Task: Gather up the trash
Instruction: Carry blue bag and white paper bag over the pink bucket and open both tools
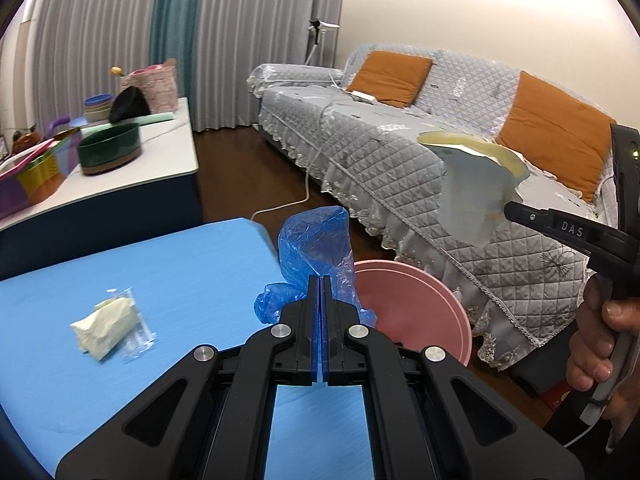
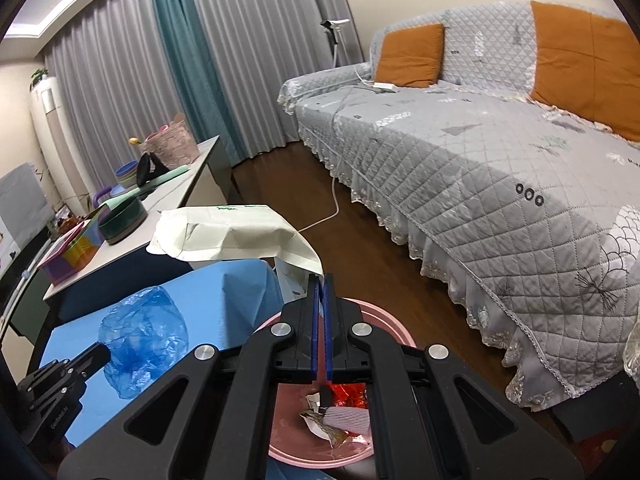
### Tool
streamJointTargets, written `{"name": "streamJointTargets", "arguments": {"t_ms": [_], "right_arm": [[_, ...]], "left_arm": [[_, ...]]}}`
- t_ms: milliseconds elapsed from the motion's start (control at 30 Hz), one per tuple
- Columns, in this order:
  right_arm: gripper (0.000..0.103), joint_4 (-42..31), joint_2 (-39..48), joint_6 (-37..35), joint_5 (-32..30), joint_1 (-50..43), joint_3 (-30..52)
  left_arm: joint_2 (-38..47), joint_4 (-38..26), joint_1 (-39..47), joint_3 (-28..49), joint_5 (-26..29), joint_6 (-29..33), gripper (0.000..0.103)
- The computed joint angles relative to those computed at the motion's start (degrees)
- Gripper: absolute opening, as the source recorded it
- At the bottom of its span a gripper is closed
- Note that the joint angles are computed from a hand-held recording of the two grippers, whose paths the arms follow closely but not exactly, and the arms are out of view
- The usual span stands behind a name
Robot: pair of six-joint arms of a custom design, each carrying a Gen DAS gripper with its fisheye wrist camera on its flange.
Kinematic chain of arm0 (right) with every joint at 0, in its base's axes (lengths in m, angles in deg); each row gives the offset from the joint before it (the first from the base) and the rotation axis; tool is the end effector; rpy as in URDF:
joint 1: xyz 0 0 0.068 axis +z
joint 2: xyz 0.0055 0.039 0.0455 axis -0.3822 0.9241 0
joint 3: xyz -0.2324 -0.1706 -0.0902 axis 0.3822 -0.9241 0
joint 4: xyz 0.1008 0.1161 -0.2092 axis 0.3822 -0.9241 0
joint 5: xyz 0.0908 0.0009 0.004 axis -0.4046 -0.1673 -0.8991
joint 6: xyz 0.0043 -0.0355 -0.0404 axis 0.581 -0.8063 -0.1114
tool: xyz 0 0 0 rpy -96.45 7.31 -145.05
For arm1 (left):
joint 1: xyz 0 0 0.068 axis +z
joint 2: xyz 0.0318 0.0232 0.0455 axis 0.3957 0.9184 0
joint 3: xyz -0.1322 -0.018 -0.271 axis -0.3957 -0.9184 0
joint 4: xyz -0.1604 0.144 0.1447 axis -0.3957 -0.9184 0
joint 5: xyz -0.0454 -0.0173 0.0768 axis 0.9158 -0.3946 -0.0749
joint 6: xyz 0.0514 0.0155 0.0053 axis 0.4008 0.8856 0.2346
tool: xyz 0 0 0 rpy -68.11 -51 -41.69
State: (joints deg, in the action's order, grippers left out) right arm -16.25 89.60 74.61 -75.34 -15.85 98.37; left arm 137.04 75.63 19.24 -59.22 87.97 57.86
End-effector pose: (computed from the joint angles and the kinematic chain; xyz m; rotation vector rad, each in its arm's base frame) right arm 0.1858 0.0216 0.1466 0.1985 2.1553 0.2416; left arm 0.1629 -0.0188 0.1313 0.1989 2.1685 -0.2571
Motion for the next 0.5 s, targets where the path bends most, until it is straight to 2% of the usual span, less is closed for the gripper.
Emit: {"name": "streamJointTargets", "arguments": {"t_ms": [233,500], "right_arm": [[0.002,2.5,3.3,-1.0,-2.4,-3.6,-0.1],[0.002,5.3,8.0,-1.8,-3.6,-5.3,0.0]], "left_arm": [[8.9,7.0,-7.6,1.3,-4.8,-3.3,0.0],[18.9,13.7,-12.0,2.5,-6.8,-5.0,0.0]]}}
